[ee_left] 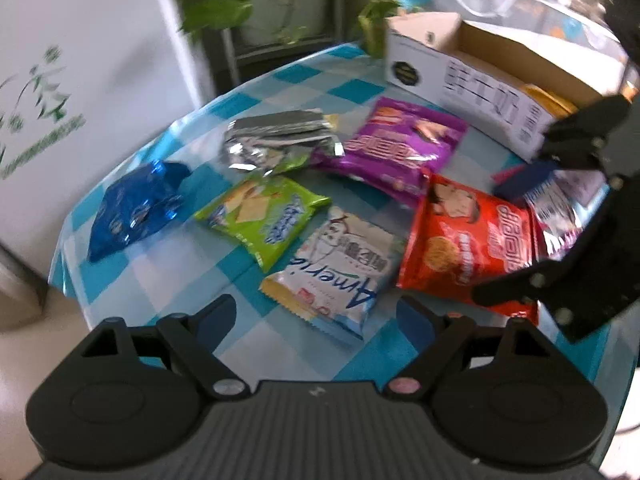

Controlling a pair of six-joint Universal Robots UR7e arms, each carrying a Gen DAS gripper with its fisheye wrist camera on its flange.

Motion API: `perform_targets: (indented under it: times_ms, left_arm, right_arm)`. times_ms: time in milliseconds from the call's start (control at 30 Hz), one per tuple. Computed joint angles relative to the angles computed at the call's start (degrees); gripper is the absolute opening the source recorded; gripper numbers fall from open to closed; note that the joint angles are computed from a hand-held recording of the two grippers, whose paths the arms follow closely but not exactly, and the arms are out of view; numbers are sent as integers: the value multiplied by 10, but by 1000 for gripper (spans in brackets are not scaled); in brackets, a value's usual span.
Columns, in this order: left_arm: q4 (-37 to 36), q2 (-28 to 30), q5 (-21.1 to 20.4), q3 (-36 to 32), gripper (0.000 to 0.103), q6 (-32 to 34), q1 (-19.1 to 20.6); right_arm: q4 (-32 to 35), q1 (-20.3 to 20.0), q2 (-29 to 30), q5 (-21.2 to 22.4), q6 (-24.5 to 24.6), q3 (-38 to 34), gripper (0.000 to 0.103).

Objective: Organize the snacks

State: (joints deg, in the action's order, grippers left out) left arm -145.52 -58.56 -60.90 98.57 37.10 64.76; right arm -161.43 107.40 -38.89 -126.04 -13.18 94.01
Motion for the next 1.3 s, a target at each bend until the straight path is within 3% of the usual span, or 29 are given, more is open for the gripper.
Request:
perform_targets:
  times_ms: [167,400,800,867,1300]
  left_arm:
    - [-12,-1,-19,6,87,39,6]
    - [-22,3,-50,12,83,100,8]
    - [-12,23,-70,-11,80,116,17]
    - [-18,24,-77,-15,75,121,17]
    - [49,52,-97,-63,76,191,21]
  right_arm:
    - [13,-4,7,-3,7,-8,74]
    - [24,12,-14,-23,64,17,73]
    - [-16,21,-54,-40,203,94,73]
    - [-17,20,-57,-30,209,101,73]
    - [-6,16,-57,-14,238,105,73]
